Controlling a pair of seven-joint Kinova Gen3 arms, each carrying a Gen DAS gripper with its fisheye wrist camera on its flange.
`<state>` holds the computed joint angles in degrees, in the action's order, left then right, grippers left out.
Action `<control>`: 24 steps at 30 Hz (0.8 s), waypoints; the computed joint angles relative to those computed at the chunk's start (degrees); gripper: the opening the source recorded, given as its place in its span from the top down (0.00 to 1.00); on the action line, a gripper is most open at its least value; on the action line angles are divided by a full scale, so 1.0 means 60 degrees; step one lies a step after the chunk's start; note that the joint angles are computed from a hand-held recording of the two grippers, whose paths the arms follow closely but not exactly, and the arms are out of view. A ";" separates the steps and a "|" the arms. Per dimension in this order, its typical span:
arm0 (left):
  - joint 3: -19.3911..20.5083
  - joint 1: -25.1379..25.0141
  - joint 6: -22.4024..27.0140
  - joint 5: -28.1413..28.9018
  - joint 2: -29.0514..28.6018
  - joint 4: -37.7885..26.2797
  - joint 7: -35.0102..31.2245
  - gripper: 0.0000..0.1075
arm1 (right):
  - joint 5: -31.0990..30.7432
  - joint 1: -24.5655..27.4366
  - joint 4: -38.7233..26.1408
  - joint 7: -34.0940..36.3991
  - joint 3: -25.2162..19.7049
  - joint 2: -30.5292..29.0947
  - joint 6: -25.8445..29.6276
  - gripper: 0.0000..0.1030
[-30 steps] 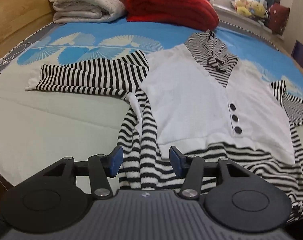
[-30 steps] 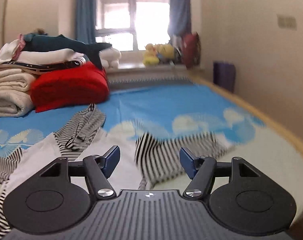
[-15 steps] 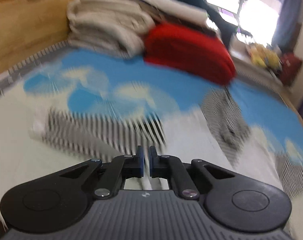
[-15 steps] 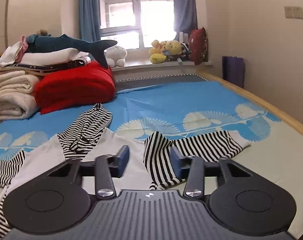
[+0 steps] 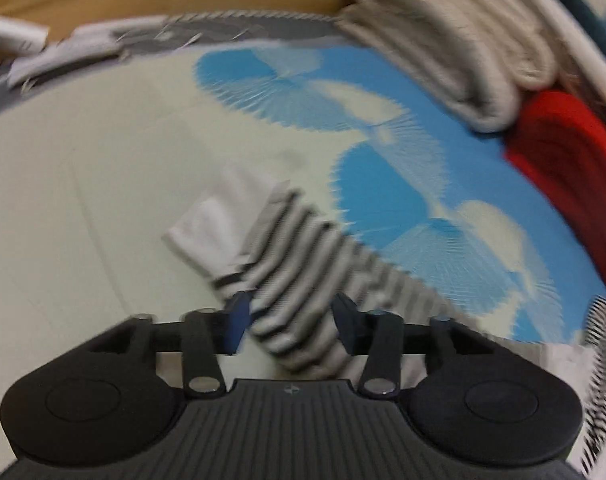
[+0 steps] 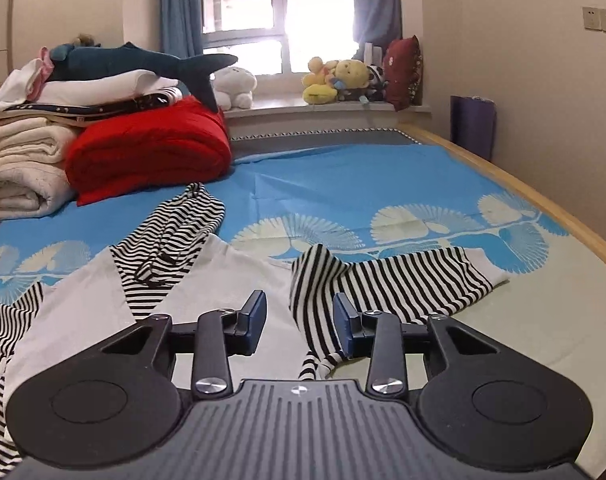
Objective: Fold small clothes
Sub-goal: 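Grasp the striped sleeve cuff with the left gripper and fold it across the vest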
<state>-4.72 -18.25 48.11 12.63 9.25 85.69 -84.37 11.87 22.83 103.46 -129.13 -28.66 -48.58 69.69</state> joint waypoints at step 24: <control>0.0070 -0.1165 0.1060 0.1403 0.1136 -0.0958 0.0551 0.95 | 0.0746 0.0100 -0.0598 0.0000 -0.1651 0.1682 0.0312 0.53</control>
<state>-4.31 -25.24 54.47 21.05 16.07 79.94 -81.07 16.35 23.42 99.88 -129.14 -38.56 -38.49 71.56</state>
